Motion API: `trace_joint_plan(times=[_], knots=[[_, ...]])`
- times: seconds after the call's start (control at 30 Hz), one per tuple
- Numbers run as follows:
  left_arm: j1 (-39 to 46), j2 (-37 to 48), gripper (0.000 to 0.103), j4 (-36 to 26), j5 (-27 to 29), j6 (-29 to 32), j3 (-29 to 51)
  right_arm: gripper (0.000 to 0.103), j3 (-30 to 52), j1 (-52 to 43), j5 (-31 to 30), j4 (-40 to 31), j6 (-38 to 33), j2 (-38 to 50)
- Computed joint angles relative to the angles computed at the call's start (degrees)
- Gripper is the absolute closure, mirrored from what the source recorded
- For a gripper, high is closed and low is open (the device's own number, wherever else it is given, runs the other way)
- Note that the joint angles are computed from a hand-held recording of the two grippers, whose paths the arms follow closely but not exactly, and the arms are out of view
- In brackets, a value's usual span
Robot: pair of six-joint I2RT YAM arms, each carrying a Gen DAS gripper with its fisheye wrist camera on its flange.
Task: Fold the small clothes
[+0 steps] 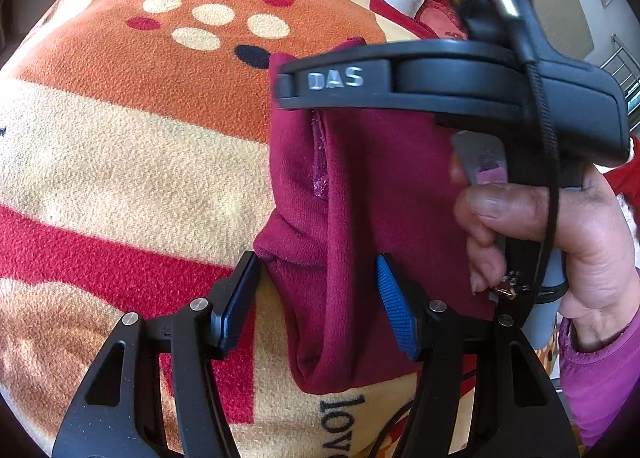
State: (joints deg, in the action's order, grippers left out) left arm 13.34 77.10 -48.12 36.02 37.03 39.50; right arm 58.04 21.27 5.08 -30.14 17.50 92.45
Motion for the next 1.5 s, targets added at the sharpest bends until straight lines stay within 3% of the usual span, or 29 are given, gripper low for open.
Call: trace_joint_plan(times=[0.1,0.27,0.37,0.47,0.57,0.67,0.73,0.8,0.83,0.97,1.17,1.23,1.27,1.37,1.43,1.5], knots=[[-1.8,-1.5,0.042,0.8,-0.6,-2.2,-0.8,0.072,-2.7,-1.8,-3.7,1.6,-1.0,-3.6],[-4.7,-4.5,0.041,2.5,-1.5,-6.4,-2.2,0.084,-6.4,-5.3,-9.6,2.7,-0.7,-10.0],[-7.1,-4.9,0.041,4.7,-1.1,-9.8,-2.7,0.086,-8.2,-8.2,-13.2,1.9,-0.5,-14.0],[-6.8,-2.5,0.041,4.9,3.2,-11.6,-1.8,0.087,-9.7,-10.8,-16.2,1.0,-0.2,-17.5],[-4.5,0.4,0.060,1.9,8.2,-11.0,0.7,0.087,-10.6,-13.6,-19.0,0.5,-0.3,-19.3],[-3.6,-1.1,0.065,0.2,10.7,-8.8,1.0,0.087,-10.4,-16.0,-22.0,0.1,-0.1,-19.7],[-4.1,-2.3,0.067,-0.5,10.7,-7.3,0.8,0.079,-9.5,-17.0,-24.3,0.1,1.0,-18.7],[-5.0,-4.1,0.067,-1.5,11.0,-7.3,1.2,0.035,-8.5,-16.5,-23.6,-0.2,2.1,-17.9],[-5.6,-5.1,0.067,-1.4,10.9,-7.6,1.1,0.027,-8.1,-16.0,-23.1,-0.3,2.7,-17.6],[-8.0,-7.3,0.067,-0.2,10.3,-9.6,1.0,0.025,-4.9,-13.5,-21.1,-1.8,2.7,-13.5],[-9.9,-6.9,0.067,1.9,9.4,-12.1,0.8,0.025,2.7,-7.6,-12.7,-6.6,0.6,-2.9],[-10.0,-6.8,0.067,2.5,8.3,-12.0,0.8,0.040,3.1,-5.9,-9.3,-7.3,-0.3,-1.2],[-9.7,-7.5,0.067,2.0,7.7,-11.4,0.4,0.054,2.2,-5.4,-7.5,-6.7,-0.7,-1.9],[-9.7,-8.9,0.060,1.0,5.7,-9.9,-0.3,0.074,-2.1,-7.6,-10.0,-3.6,-1.7,-6.6],[-9.4,-8.4,0.042,0.6,3.8,-7.7,-0.8,0.077,-3.9,-10.1,-13.1,-3.4,-2.2,-9.6],[-10.2,-9.0,0.039,2.0,3.0,-8.2,-2.2,0.078,-4.9,-12.1,-14.8,-3.5,-2.7,-12.1]])
